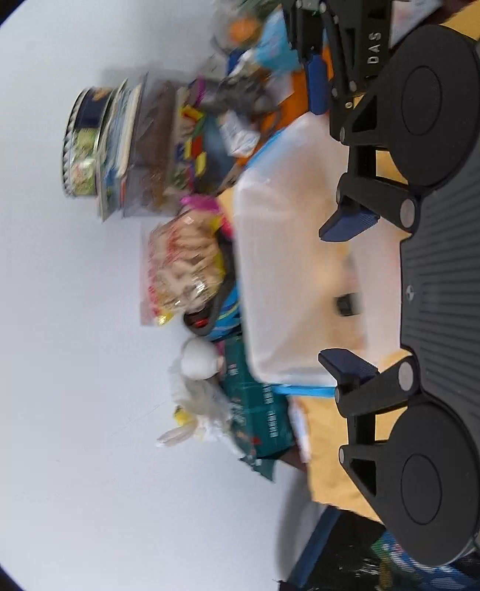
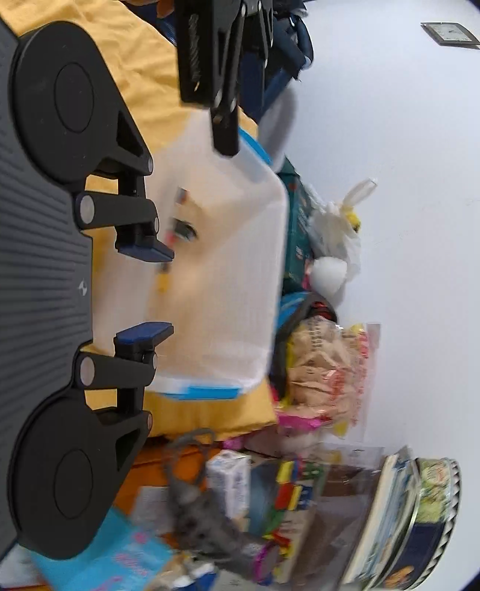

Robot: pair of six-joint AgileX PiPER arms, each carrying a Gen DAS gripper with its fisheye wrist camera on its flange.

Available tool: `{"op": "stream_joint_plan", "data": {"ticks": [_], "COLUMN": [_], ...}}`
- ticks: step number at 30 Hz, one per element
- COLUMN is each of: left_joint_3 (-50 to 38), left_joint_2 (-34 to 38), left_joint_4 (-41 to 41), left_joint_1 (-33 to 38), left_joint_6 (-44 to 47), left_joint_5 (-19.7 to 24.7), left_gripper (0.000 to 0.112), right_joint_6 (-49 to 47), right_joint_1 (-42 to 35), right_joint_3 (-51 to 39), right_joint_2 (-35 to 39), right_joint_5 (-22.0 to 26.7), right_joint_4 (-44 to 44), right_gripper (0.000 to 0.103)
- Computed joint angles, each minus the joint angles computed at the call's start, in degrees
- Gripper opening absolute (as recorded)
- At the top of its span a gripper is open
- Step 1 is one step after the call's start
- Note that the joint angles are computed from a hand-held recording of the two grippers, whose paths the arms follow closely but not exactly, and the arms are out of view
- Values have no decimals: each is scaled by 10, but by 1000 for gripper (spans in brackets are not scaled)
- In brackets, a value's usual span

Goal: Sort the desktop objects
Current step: 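Carry both cars over the white bin and open both tools, then move both open tools back toward the wooden cubes on the blanket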

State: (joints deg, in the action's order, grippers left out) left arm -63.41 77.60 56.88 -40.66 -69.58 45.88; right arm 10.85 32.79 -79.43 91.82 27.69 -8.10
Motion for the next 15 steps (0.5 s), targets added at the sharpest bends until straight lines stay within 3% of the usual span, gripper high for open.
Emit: {"op": "stream_joint_plan", "data": {"ticks": [2, 9, 15], "left_joint_3": [35, 167, 205], "left_joint_2": [-20, -65, -68], "left_joint_4": [-11, -85, -136], "left_joint_1": [-44, -196, -228], "left_joint_6": [-11, -111, -138], "left_joint_5": [35, 91, 68], "left_gripper": [67, 67, 67], "right_joint_6": [-8, -25, 10], "right_joint_1": [6, 41, 89], "right_joint_3": [44, 199, 250], "right_joint_2": [-27, -92, -99], "right_joint_5": [5, 28, 39], "right_joint_4": [6, 54, 30], "right_gripper": [40, 42, 44]}}
